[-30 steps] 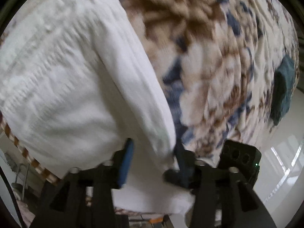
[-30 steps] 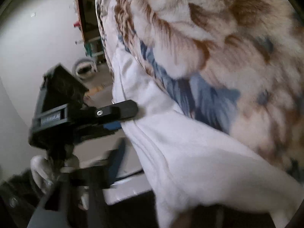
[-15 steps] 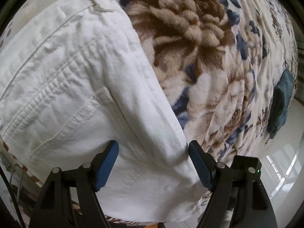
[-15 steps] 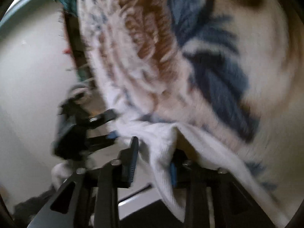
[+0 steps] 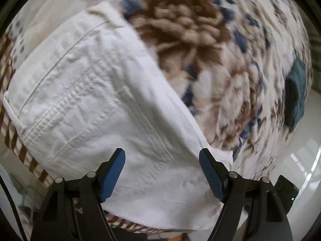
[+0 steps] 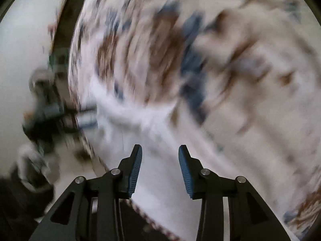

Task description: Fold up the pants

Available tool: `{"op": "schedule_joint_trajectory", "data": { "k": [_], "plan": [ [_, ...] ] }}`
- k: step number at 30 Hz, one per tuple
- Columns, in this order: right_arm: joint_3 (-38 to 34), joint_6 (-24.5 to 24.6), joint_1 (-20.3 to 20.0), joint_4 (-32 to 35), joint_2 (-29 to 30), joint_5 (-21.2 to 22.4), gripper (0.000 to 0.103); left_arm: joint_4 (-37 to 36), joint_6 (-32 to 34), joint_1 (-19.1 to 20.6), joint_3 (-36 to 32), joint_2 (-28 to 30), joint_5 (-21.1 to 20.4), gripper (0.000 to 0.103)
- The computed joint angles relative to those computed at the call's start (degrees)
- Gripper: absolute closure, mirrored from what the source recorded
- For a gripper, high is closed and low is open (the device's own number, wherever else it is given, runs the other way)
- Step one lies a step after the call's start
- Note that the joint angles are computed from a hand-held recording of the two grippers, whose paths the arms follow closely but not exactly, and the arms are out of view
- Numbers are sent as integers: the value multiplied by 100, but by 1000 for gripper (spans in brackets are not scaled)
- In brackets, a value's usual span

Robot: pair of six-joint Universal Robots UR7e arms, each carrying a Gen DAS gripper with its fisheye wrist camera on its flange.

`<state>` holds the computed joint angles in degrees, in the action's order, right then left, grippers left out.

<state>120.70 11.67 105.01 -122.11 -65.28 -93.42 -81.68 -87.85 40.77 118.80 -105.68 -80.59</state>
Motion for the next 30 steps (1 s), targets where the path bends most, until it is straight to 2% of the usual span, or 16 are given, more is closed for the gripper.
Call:
{"op": "schedule_joint_trajectory", "data": {
  "k": [2,3,4,5,6,8,11,15,18,20,21,23,25,26,28,30],
  "plan": [
    [289,-146,-72,-183,-36,2,69,54,222,-157,-33,161,189,28],
    [387,33,-119,-384,31,-109,70,109,375,-223,-53,266,322,26],
    [514,312,-225,-729,109,-332,75,190,585,-259,-79,399,416,17],
    [677,468,-372,-1036,47,-564,93,214,780,-273,-88,510,456,12],
    [868,837,-575,-1504,-19,-672,101,240,959,-288,-92,607,508,11],
    [1241,1360,-901,-2341,-177,-493,103,218,1243,-361,-61,716,674,11],
    [1385,1712,-660,-2713,-305,-862,103,110,1555,-433,-9,836,831,11],
    [1702,2515,-209,-2867,-1159,-1363,101,-213,2031,-639,4,999,985,11],
    [1933,3165,68,-2229,-2426,-2113,100,-865,2671,-729,59,1248,611,11],
    [2057,3408,116,-1472,-3249,-2280,96,-1174,3065,-817,94,1588,369,11],
    [2079,3258,-5,-1013,-3635,-2248,94,-1313,3235,-830,122,1743,257,11],
    [1980,2703,-93,-208,-3845,-2307,80,-1521,3444,-825,148,2153,58,11],
    [1861,1859,-35,258,-3506,-2269,70,-1773,3532,-810,215,2372,-16,11],
    [1804,1547,4,435,-3284,-2332,71,-1782,3566,-845,213,2524,104,11],
    [1841,952,-112,464,-2972,-2146,71,-1878,3544,-927,244,2659,270,11],
    [2069,552,-350,-146,-2778,-1929,77,-1890,3455,-957,246,2760,451,11]
  ]
}}
